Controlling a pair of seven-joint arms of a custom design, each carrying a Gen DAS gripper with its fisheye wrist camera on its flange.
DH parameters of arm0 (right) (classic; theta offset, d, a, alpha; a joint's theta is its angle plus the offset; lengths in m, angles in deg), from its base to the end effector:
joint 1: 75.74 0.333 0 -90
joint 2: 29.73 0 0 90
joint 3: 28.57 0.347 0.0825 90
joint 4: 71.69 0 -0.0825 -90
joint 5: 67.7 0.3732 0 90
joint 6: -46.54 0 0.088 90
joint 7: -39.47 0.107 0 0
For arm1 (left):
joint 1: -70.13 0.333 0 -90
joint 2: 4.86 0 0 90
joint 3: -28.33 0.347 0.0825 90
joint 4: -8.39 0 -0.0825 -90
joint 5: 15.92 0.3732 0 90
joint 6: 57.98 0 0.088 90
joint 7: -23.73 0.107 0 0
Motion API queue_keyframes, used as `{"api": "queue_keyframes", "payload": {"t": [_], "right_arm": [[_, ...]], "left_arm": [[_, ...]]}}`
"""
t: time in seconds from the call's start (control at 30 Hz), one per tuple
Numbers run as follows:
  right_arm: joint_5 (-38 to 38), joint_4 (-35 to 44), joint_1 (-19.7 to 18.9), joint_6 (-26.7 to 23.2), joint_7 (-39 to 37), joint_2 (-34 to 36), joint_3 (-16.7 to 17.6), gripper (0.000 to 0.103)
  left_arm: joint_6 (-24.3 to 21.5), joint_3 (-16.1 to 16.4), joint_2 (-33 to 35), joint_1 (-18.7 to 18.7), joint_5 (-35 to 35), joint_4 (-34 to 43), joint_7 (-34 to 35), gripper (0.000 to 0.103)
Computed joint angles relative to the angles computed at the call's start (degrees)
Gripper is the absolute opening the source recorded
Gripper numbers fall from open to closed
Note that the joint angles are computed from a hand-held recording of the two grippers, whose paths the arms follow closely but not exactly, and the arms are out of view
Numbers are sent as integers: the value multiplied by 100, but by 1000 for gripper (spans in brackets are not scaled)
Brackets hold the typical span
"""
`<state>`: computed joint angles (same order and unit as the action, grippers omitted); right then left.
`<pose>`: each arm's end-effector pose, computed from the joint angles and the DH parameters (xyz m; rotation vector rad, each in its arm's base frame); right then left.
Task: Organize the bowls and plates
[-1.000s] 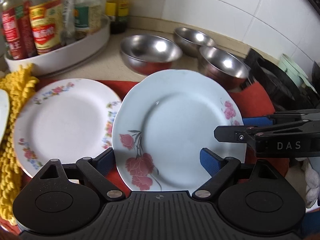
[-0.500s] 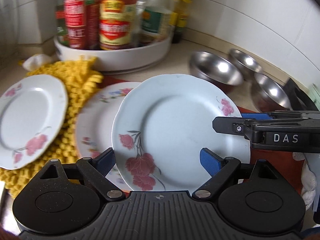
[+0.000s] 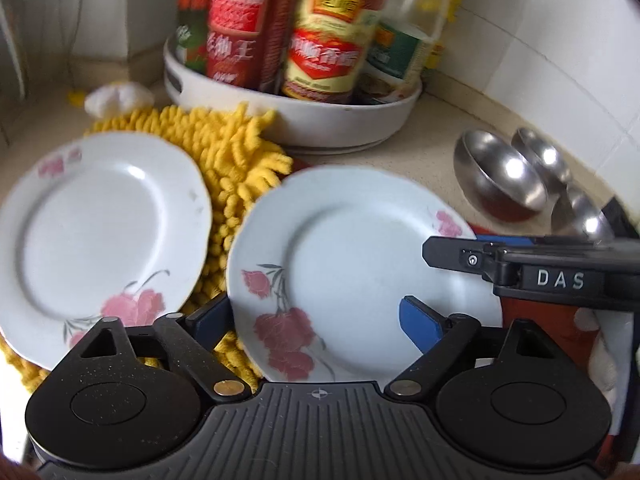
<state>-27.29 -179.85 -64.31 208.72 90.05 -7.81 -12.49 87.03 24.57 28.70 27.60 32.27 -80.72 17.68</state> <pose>0.6157 0.2608 0.3991 -2.0948 1.2424 -0.1200 0.5121 -0.5333 0.3770 -2.1377 1.6132 -0.8108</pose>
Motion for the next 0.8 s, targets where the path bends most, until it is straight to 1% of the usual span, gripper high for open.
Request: {"api": "queue_keyframes", "payload": {"t": [0.03, 0.1, 0.17, 0.3, 0.47, 0.63, 0.8], "right_arm": [[-158, 48, 92, -19, 141, 26, -94, 52], [-342, 89, 149, 24, 241, 66, -153, 52], [-215, 83, -13, 118, -20, 75, 37, 52], [-185, 80, -92, 323, -319, 82, 161, 52], [-386, 176, -30, 182, -31, 167, 12, 52], [-367, 263, -105, -164, 48, 227, 43, 52], [-290, 301, -108, -329, 23, 243, 38, 52]], "left_arm": [[48, 31, -52, -14, 55, -71, -71, 91], [25, 60, -112, -55, 174, -113, -128, 92], [-11, 31, -129, -31, 208, -114, -110, 93], [-31, -68, -135, 76, 59, -149, -38, 93], [-12, -117, -153, 109, -77, -210, 45, 93], [-4, -120, -159, 78, -131, -232, 105, 94], [192, -78, -201, 63, -50, -353, -16, 96]]}}
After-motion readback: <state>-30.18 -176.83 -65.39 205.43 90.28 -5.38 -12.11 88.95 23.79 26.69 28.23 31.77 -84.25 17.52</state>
